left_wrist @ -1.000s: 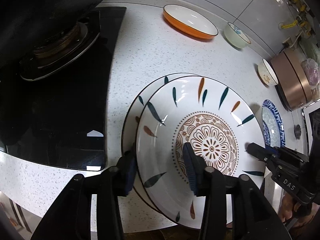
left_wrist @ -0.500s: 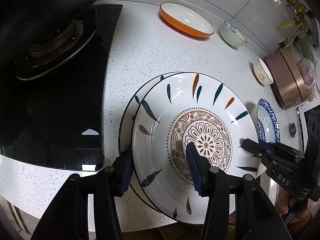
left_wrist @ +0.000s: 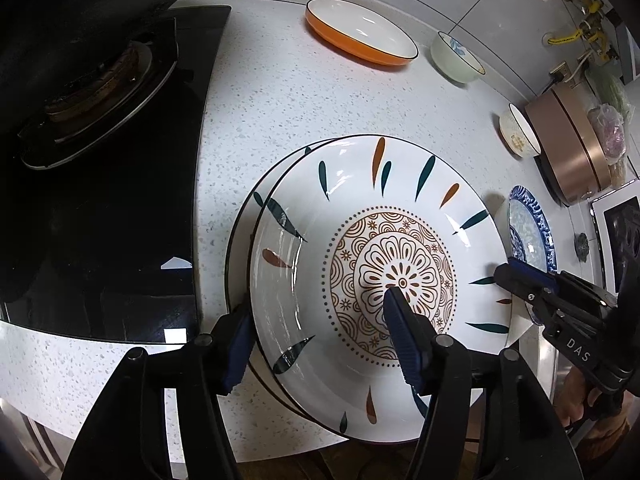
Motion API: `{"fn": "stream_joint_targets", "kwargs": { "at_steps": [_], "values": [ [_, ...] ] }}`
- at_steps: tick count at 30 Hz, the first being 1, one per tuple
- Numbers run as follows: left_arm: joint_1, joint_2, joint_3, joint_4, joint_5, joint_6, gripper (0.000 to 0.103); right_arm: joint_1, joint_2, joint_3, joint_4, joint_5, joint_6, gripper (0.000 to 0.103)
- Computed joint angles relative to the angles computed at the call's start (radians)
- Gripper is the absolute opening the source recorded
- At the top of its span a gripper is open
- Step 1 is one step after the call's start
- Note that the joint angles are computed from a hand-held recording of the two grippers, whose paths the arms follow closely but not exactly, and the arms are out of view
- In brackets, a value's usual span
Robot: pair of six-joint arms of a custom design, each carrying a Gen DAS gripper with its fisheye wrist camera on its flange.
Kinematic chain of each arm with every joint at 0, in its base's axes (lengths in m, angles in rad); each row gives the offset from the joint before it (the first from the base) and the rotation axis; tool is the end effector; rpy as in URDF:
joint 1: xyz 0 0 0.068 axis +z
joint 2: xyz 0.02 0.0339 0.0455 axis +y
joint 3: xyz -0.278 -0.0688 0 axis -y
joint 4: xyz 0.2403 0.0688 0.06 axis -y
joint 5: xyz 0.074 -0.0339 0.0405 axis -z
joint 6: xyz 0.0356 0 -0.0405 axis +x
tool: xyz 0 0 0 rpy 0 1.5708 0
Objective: Organize plates and bowls
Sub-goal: 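Lower the plate onto the other leaf plate and open both grippers, then move both grippers to the orange-bottomed white dish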
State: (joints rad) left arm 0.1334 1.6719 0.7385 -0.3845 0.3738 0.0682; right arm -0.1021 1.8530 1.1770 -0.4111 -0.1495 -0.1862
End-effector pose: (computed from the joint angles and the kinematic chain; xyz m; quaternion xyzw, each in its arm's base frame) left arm 0.2655 0.0225 0.1289 -0.0083 0.9750 -0.1709 0.1418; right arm 0.3718 -0.0328 0.1803 -0.0586 0.9666 0.0374 0.2468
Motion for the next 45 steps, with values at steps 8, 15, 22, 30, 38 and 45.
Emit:
{"fn": "stream_joint_targets", "kwargs": {
  "at_steps": [8,15,22,30,38,45],
  "values": [
    [0.015,-0.096,-0.037,0.045,-0.045,-0.016,0.074,-0.003,-0.060,-0.027,-0.004,0.005,0.003,0.023],
    [0.005,-0.084,-0.048,0.058,-0.087,-0.057,0.075,-0.010,-0.064,0.006,-0.033,-0.037,-0.031,0.029],
    [-0.047,-0.203,-0.066,0.067,-0.202,-0.146,0.076,-0.055,-0.019,0.118,-0.101,-0.116,-0.100,0.034],
    [-0.108,-0.202,-0.009,0.044,-0.267,-0.224,0.077,-0.105,0.043,0.238,-0.160,-0.179,-0.168,0.053],
    [-0.187,-0.081,0.136,0.035,-0.311,-0.303,0.077,-0.140,0.173,0.458,-0.282,-0.242,-0.214,0.062],
    [-0.226,0.028,0.269,0.041,-0.376,-0.323,0.077,-0.140,0.311,0.704,-0.375,-0.255,-0.239,0.063]
  ]
}}
